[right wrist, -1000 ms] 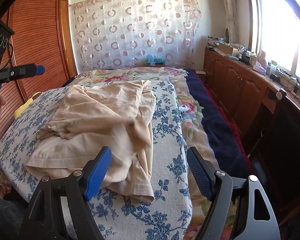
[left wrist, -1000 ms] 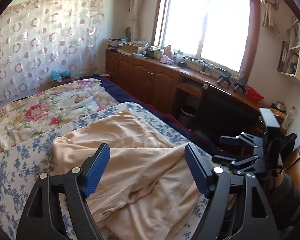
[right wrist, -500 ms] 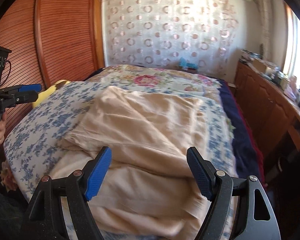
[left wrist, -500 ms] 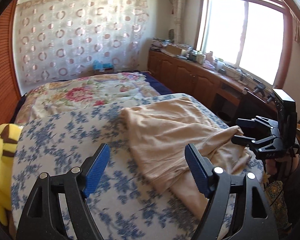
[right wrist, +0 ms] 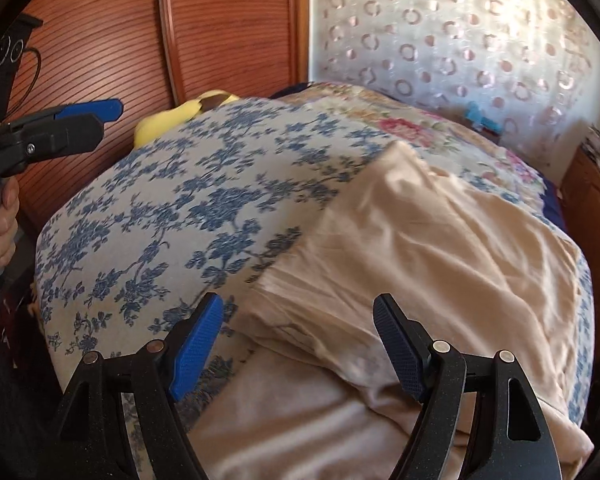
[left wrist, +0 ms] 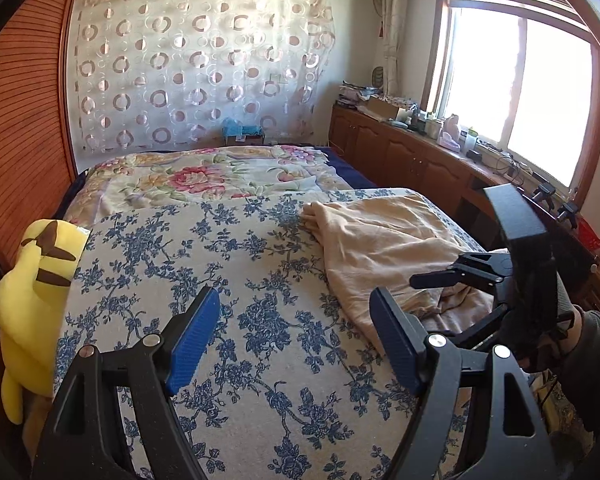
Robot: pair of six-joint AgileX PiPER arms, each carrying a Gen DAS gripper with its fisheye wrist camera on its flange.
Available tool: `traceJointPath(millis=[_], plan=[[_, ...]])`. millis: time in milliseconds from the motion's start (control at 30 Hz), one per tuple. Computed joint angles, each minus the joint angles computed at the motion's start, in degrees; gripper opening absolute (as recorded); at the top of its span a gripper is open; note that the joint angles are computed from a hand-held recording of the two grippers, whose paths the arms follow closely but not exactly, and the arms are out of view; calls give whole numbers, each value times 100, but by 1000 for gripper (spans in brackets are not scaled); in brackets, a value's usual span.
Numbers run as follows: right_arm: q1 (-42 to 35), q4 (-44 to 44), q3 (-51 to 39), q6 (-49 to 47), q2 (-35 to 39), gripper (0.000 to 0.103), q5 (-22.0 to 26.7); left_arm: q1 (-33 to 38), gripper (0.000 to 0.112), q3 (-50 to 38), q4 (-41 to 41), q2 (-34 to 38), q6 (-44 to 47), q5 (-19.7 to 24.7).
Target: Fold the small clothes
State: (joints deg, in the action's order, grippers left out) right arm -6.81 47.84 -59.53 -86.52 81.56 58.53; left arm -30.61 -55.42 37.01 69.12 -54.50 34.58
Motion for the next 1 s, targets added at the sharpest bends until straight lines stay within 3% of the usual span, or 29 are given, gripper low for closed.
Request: traceJointPath(millis=[267, 300, 333, 400, 600, 800, 1000], plan=[[969, -793, -178, 541, 402, 69, -852, 162, 78, 294, -246, -4, 104, -289], [1038, -820, -175, 496, 407, 63, -920, 156, 78, 296, -252, 1, 111, -291], [1054, -853, -230, 518, 429, 39, -905, 152, 78, 304, -252, 13, 107, -306], [1060, -1004, -419, 677, 501, 10, -877, 142, 78, 305, -269, 36, 106, -330], [444, -444, -1329, 492, 800, 7, 84, -20, 78, 347, 181, 59, -451, -271], [-164, 25, -3059, 1084, 1512, 7, 1094, 0, 78, 422, 339, -9, -711, -332], [2, -313, -3585, 1555, 1684, 6, 394, 17, 78, 408, 261, 46, -625, -372]])
